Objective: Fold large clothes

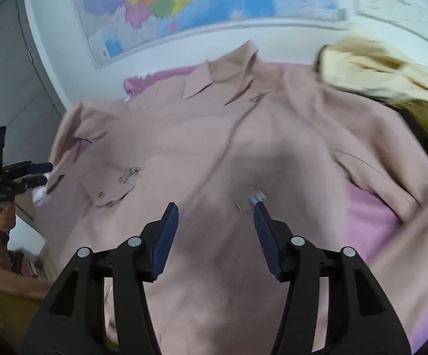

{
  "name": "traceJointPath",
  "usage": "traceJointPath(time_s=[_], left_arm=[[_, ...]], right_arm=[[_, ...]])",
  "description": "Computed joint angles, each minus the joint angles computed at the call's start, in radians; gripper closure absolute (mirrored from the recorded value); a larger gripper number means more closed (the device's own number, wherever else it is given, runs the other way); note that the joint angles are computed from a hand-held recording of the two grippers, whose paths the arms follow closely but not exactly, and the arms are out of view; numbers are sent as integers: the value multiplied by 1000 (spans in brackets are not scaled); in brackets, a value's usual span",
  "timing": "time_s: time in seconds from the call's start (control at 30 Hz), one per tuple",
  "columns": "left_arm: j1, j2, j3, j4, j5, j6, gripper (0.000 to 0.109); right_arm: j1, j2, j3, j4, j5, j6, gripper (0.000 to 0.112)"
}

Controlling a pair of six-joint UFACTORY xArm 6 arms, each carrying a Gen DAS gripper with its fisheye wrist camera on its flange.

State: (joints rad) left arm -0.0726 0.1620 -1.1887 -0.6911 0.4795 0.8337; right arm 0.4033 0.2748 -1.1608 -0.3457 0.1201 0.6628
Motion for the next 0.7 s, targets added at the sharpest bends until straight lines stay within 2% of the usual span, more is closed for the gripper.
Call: traceJointPath(time_s=[0.1, 0.2, 0.3, 0.37, 0.43, 0.6, 0.7], left_arm=[[-14, 139, -140, 158, 23, -138, 48], [-13, 225, -249, 183, 48, -175, 48], [-12, 318, -383, 214, 84, -230, 48], [-13, 362, -445, 227, 100, -246, 48], [-17, 410, -517, 251, 117, -273, 48], [-27, 535, -712, 331, 160, -345, 48], [-35, 593, -804, 361, 205, -372, 48]], right_arm=[[3, 163, -224, 141, 118, -143, 61], [-14, 275, -387, 174, 215, -173, 61], [-28, 366, -507, 230, 289, -216, 79], [-33, 385, -535, 202, 293, -215, 100], [-40, 397, -559, 209, 294, -213, 111], [-57, 417, -580, 292, 237, -250, 111], [-61, 379, -510, 474, 218, -397, 108]])
